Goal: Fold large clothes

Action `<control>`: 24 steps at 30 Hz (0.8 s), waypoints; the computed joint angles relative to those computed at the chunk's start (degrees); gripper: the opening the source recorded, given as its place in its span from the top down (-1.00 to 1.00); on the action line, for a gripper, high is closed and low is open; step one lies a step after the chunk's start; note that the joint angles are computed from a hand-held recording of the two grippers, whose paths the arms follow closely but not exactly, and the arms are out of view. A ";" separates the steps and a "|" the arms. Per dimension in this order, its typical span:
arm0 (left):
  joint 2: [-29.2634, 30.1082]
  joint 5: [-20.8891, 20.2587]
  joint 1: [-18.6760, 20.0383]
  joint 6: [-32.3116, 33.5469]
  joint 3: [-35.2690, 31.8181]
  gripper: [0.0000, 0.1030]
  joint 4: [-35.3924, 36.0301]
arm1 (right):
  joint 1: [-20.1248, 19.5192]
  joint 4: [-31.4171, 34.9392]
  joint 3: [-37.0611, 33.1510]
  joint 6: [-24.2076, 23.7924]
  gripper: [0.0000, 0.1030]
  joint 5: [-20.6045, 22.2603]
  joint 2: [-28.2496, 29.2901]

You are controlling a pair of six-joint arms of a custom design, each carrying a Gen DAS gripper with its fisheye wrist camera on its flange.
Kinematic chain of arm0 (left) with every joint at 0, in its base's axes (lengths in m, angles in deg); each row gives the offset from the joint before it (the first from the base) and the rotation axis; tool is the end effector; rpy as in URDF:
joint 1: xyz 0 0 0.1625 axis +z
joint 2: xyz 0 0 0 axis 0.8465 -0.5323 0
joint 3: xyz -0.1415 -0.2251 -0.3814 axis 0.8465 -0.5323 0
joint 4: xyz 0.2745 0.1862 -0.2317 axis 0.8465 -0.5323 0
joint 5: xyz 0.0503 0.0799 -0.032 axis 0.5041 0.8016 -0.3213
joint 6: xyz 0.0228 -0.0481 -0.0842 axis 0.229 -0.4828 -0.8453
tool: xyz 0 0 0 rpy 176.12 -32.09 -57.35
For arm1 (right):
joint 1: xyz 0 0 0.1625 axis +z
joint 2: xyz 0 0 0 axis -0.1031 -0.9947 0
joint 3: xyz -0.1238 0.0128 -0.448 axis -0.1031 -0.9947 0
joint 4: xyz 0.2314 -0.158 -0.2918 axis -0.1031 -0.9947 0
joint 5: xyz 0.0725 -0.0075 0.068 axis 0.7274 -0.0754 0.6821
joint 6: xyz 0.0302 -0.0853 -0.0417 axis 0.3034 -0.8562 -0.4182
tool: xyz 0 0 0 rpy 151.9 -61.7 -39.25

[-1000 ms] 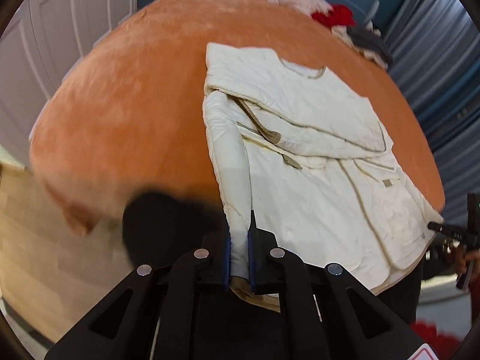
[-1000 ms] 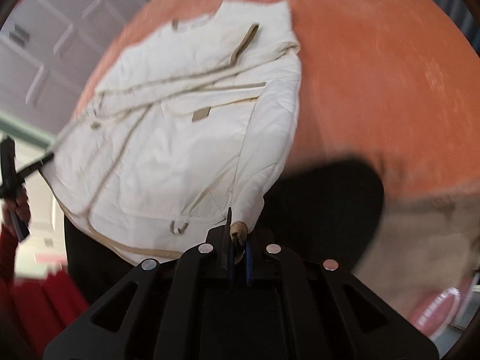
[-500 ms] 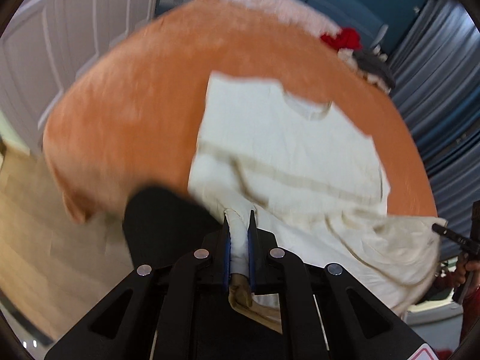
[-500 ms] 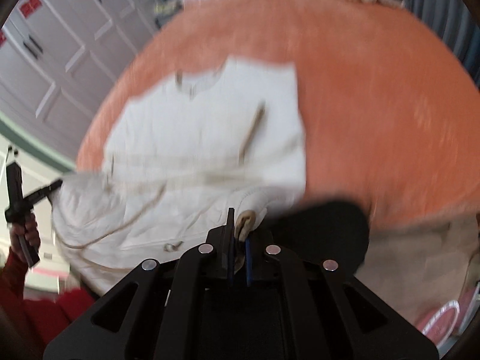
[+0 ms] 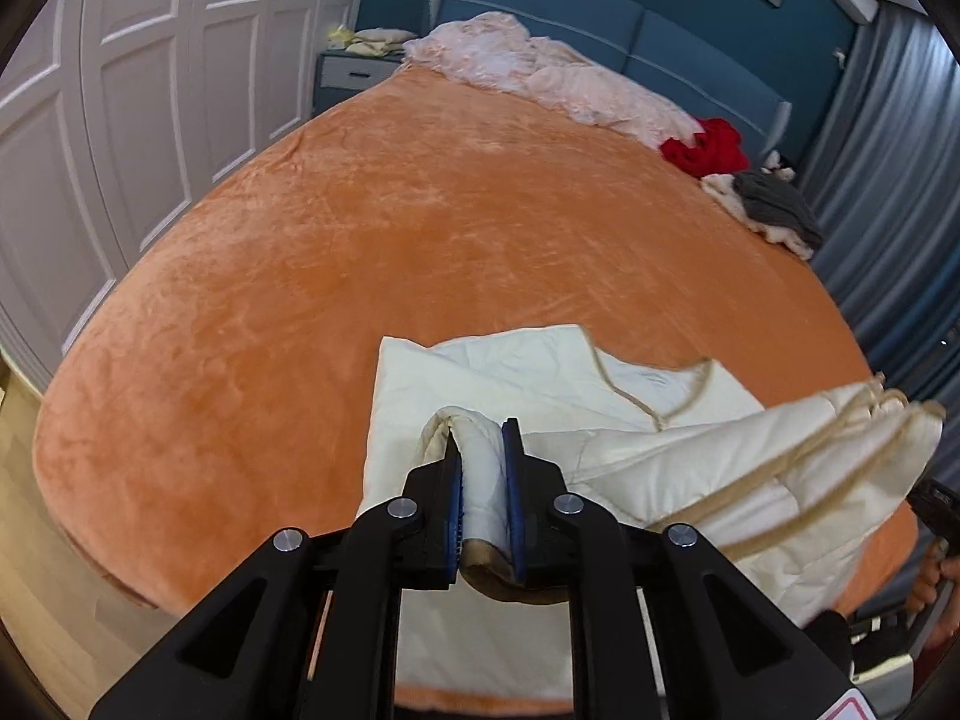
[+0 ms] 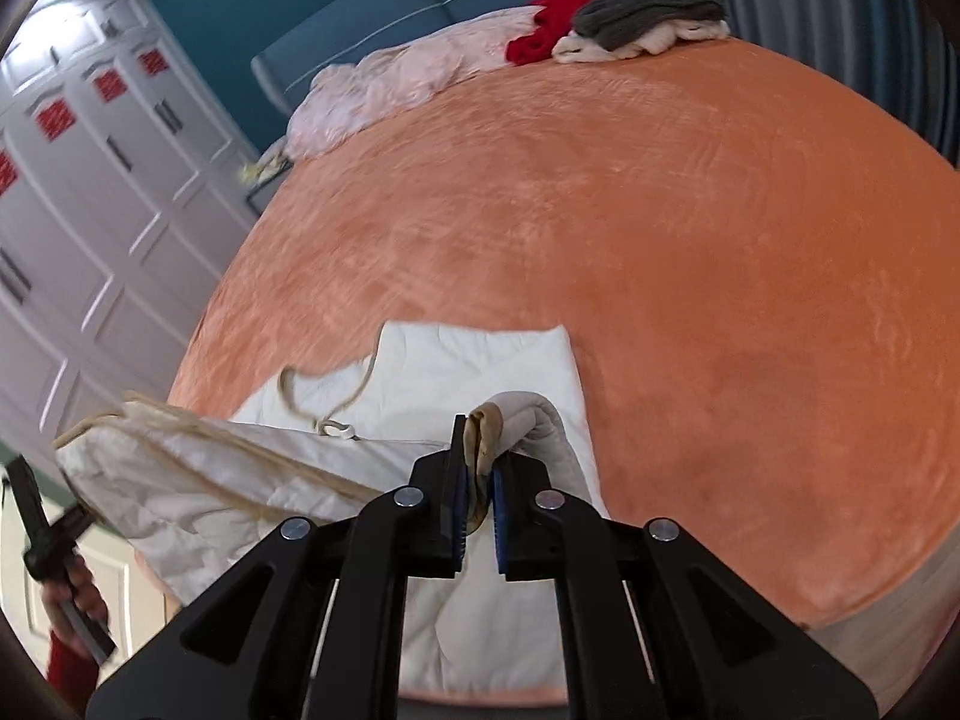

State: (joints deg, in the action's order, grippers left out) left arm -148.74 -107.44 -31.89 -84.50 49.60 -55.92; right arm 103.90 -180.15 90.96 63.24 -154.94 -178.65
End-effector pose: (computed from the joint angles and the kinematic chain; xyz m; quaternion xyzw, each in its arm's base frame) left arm -0.2155 -0.3325 0.2835 0.1040 0.9143 -0.3066 0.2433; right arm 0.1242 -0.2847 0.3644 -0.0392 -0.8974 0.3847 0.2124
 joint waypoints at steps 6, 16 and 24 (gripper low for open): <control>0.47 -3.81 5.76 1.34 -2.06 0.64 -4.11 | -2.47 -8.51 1.82 0.60 0.54 6.97 0.21; -7.57 9.05 -1.20 -0.02 -1.32 -0.38 -4.60 | 2.41 -17.85 3.09 -5.67 -0.09 1.59 3.93; 1.30 -5.03 10.36 7.63 0.08 -0.45 -12.35 | -0.31 -22.44 3.87 -8.92 -0.30 -2.44 12.03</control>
State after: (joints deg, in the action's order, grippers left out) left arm -147.44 -112.47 -21.54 -76.87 49.68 -68.28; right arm 103.59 -202.59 94.84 54.33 -157.38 -166.62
